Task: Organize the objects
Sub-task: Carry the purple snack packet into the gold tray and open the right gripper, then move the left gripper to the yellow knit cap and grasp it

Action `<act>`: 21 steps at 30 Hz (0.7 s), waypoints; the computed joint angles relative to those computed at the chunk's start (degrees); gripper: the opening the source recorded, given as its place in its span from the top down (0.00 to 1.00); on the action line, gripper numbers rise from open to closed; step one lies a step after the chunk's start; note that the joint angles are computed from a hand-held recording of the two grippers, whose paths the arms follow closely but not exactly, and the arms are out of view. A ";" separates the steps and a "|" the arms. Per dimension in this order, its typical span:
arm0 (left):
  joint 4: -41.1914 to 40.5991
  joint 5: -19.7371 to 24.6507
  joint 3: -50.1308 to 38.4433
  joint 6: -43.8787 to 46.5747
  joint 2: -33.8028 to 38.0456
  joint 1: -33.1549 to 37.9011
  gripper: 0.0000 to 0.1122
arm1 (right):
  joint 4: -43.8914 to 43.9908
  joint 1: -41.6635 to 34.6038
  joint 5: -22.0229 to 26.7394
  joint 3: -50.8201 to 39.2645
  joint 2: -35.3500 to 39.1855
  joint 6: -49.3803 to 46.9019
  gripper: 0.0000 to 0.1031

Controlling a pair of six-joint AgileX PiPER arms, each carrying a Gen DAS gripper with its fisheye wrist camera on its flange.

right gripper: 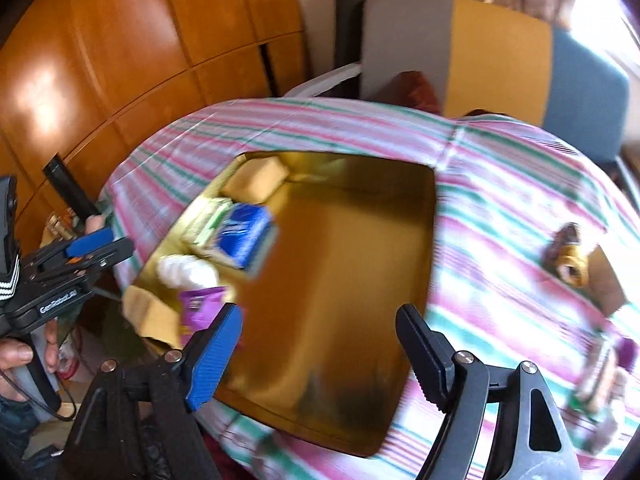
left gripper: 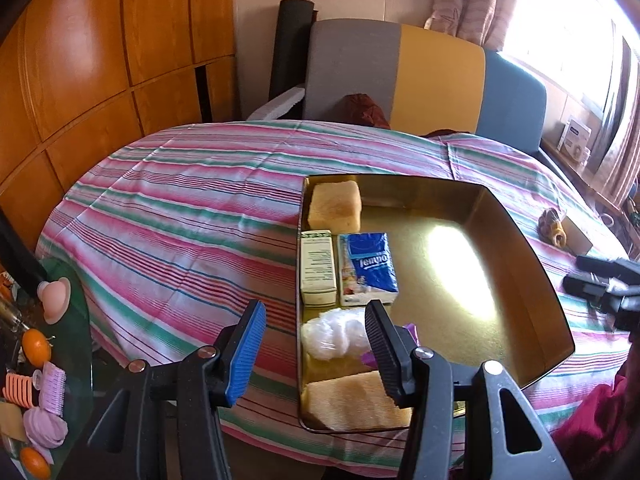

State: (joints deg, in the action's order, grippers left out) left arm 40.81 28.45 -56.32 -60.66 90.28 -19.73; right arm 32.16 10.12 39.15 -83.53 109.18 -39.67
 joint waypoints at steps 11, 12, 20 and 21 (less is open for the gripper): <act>-3.10 3.25 -7.88 5.26 4.51 -4.99 0.54 | -9.55 -17.43 -1.47 -7.76 1.99 6.30 0.17; -4.05 3.47 -9.22 6.69 5.17 -5.64 0.54 | -10.94 -19.12 -2.41 -8.88 2.82 8.30 0.17; -18.69 6.76 -24.32 22.73 13.50 -9.42 0.54 | -17.93 -33.12 -4.02 -19.59 13.15 33.23 0.17; -22.26 7.06 -26.89 25.90 14.97 -9.60 0.54 | -14.33 -34.78 -3.43 -20.23 13.51 33.49 0.17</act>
State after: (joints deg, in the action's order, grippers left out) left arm 18.55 35.51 -83.21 -34.76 105.25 -29.33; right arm 17.83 -24.66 35.72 -103.76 122.69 -6.17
